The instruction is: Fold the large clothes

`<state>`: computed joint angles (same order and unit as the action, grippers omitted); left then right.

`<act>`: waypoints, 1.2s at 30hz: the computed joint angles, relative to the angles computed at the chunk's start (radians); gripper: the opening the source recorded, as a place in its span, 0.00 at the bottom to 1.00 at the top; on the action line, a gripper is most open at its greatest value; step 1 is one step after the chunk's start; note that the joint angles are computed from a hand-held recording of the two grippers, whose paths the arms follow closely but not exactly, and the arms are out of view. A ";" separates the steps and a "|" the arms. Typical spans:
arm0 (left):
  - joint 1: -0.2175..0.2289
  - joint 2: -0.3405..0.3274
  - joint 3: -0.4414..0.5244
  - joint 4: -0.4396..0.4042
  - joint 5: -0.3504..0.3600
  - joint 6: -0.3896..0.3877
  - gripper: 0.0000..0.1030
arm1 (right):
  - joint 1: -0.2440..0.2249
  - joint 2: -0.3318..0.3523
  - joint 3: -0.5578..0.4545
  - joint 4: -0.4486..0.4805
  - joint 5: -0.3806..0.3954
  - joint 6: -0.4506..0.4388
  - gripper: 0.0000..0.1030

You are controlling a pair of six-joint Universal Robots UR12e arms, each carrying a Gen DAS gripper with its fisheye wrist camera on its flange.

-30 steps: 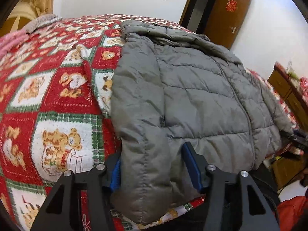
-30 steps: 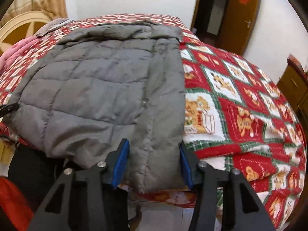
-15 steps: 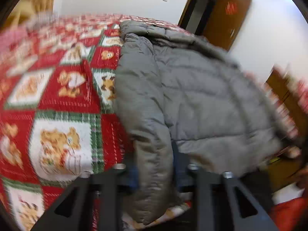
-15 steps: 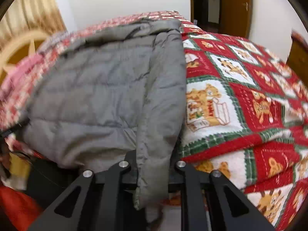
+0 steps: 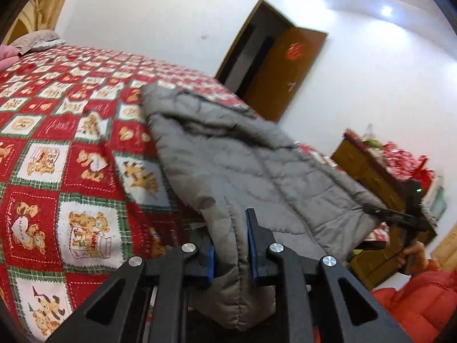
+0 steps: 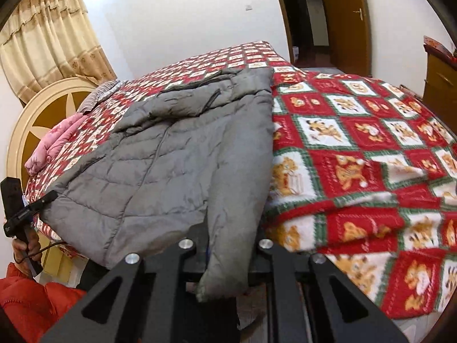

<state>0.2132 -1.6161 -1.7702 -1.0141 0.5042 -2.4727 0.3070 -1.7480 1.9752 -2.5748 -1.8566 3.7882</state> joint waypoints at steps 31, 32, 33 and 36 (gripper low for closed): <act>0.036 0.021 0.092 -0.357 -0.196 0.212 0.17 | -0.013 -0.117 0.075 -0.163 0.032 0.071 0.16; 0.033 0.017 0.098 -0.343 -0.187 0.180 0.17 | -0.026 -0.117 0.073 -0.178 0.051 0.072 0.16; 0.030 0.014 0.101 -0.320 -0.176 0.144 0.17 | -0.036 -0.115 0.071 -0.192 0.067 0.072 0.16; 0.026 0.010 0.099 -0.233 -0.149 0.041 0.17 | -0.044 -0.106 0.055 -0.207 0.068 0.061 0.16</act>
<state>0.2389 -1.6064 -1.6710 -1.2470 0.3556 -2.4315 0.2626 -1.8544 2.0302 -2.7822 -1.7890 3.8495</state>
